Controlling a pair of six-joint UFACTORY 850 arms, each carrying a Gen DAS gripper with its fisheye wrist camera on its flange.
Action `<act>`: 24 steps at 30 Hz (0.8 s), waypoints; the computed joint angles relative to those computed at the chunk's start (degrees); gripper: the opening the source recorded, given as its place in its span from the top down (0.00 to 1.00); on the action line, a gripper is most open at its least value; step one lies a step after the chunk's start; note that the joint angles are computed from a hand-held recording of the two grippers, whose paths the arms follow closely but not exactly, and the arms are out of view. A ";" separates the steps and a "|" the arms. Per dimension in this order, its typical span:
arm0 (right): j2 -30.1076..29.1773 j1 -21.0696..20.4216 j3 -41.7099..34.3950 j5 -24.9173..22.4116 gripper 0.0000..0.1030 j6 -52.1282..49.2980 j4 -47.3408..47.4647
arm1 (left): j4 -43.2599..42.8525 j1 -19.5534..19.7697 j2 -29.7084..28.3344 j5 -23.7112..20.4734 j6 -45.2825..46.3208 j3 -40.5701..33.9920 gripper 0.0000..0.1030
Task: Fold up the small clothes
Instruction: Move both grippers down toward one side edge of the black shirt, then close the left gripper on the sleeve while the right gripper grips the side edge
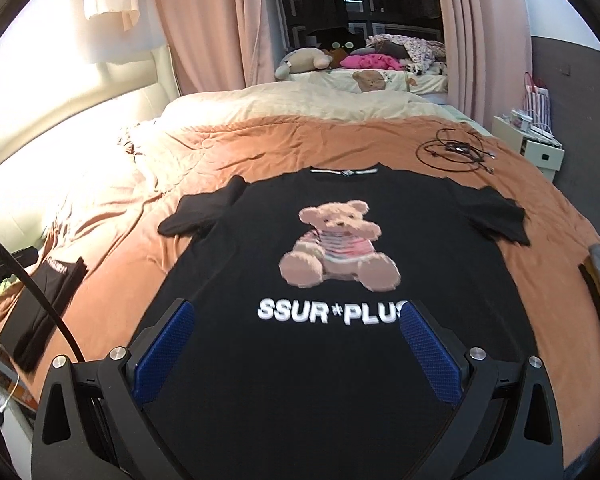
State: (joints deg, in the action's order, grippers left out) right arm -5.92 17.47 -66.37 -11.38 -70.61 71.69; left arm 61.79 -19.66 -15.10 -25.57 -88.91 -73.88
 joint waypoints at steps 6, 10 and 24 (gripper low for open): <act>-8.34 1.28 -8.67 -1.61 0.05 6.72 -4.33 | -8.35 4.26 -5.36 1.35 10.46 -6.61 0.37; -14.06 2.10 -15.10 -2.77 0.08 13.06 -10.11 | -14.23 7.11 -9.55 1.98 17.19 -11.51 0.41; -38.77 3.08 -47.07 -15.38 0.41 39.82 -28.85 | -45.43 15.49 -29.61 -0.17 47.27 -36.32 0.47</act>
